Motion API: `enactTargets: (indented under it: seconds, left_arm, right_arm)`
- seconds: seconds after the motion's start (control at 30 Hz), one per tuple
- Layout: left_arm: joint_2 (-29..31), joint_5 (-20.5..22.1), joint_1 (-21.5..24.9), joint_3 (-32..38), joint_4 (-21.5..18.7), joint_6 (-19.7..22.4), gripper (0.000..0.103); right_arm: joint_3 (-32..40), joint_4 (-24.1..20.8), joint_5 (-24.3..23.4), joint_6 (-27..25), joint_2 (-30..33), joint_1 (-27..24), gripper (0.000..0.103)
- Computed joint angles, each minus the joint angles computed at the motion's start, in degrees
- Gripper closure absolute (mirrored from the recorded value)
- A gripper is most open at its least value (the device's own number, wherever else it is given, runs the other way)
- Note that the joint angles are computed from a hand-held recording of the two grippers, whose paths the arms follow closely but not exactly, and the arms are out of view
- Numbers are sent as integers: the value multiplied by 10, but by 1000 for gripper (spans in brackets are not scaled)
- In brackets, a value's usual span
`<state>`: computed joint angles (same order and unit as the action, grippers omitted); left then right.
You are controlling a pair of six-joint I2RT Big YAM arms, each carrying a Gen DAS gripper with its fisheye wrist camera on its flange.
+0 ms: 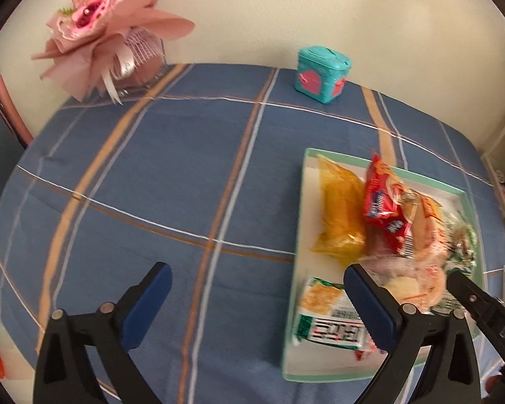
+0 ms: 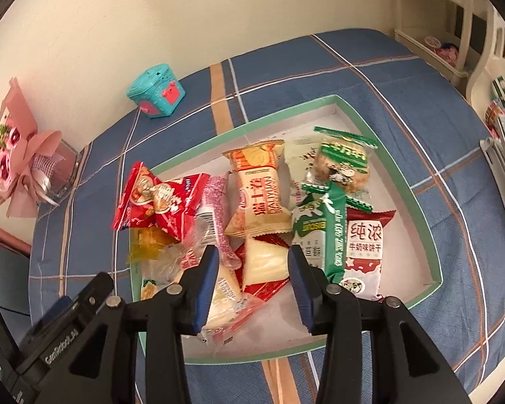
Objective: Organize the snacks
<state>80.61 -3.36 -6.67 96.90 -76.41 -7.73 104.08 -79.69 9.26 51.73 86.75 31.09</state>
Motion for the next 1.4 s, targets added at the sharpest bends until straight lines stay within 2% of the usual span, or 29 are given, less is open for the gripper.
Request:
enactTargets:
  seconds: [0.1, 0.17, 0.23, 0.37, 0.4, 0.47, 0.53, 0.6, 0.7, 0.9, 1.23, 1.4]
  left_arm:
    - [5, -27, 2, 1, -4, 6, 0]
    - [9, -42, 6, 3, -8, 6, 0]
    - [12, -53, 8, 6, -11, 1, 0]
    - [4, -48, 23, 0, -9, -18, 0]
    - [4, -63, 22, 0, -13, -23, 0]
    - [4, -118, 18, 0, -24, -30, 0]
    - [5, -115, 23, 1, -30, -32, 0]
    - [6, -85, 37, 6, -42, -35, 0]
    - [0, -68, 47, 6, -52, -30, 0]
    - [-25, -34, 63, -3, -57, -21, 0]
    - [-75, -32, 68, -31, -59, 15, 0]
    - [-91, -17, 78, -43, -57, 29, 0]
  right_arm:
    - [9, -4, 12, -15, 6, 8, 40]
    - [16, -10, 23, -21, 11, 14, 25]
    - [18, -11, 28, -24, 13, 17, 22]
    - [21, -12, 38, -29, 16, 24, 17]
    - [21, -12, 41, -31, 16, 26, 16]
    - [22, -12, 47, -30, 16, 31, 5]
    - [23, -12, 59, -32, 16, 36, 4]
    - [24, -12, 64, -34, 16, 40, 4]
    - [25, -14, 69, -36, 14, 47, 3]
    - [21, -18, 80, -38, 2, 64, 3]
    - [5, -30, 99, -37, -26, 98, 3]
    - [-7, -27, 109, -30, -44, 107, 3]
